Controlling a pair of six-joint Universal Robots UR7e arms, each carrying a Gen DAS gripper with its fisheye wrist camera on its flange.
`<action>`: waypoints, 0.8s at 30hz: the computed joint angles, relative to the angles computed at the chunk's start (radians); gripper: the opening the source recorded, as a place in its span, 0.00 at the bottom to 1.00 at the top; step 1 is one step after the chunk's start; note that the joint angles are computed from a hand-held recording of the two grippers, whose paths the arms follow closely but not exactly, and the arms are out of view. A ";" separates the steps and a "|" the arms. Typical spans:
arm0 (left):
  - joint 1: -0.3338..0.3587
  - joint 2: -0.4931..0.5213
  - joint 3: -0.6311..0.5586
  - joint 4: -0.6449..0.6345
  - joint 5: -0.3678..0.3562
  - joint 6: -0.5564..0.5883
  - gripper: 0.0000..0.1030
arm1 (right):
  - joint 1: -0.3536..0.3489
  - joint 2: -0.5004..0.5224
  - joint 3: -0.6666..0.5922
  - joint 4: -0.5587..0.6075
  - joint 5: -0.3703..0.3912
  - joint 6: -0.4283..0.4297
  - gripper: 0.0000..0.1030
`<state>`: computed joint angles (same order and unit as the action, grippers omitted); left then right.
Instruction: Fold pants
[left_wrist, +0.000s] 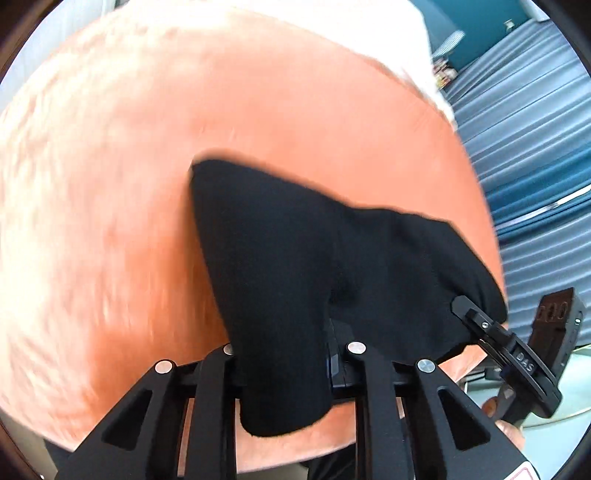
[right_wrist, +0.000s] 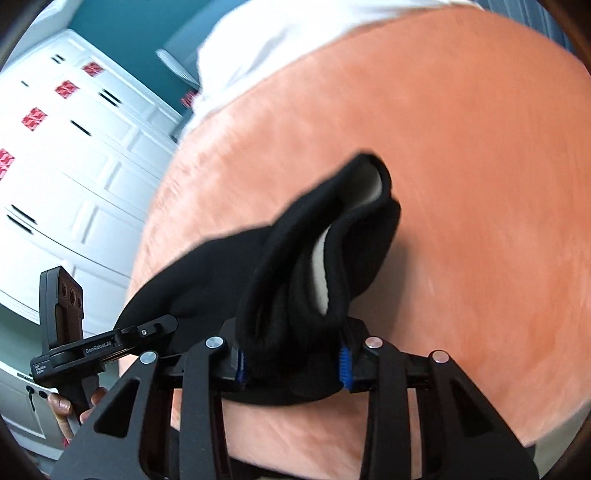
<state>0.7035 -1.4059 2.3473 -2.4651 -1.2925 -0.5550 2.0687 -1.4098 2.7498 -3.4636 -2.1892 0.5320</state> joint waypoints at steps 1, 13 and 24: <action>0.008 0.011 -0.035 -0.012 0.004 0.024 0.17 | -0.002 -0.005 -0.024 0.001 0.001 -0.030 0.33; 0.204 0.413 -0.473 -0.281 0.110 0.411 0.18 | -0.287 0.256 -0.491 -0.132 0.225 -0.484 0.33; 0.384 0.588 -0.475 -0.417 0.151 0.482 0.76 | -0.610 0.423 -0.501 -0.149 0.449 -0.479 0.63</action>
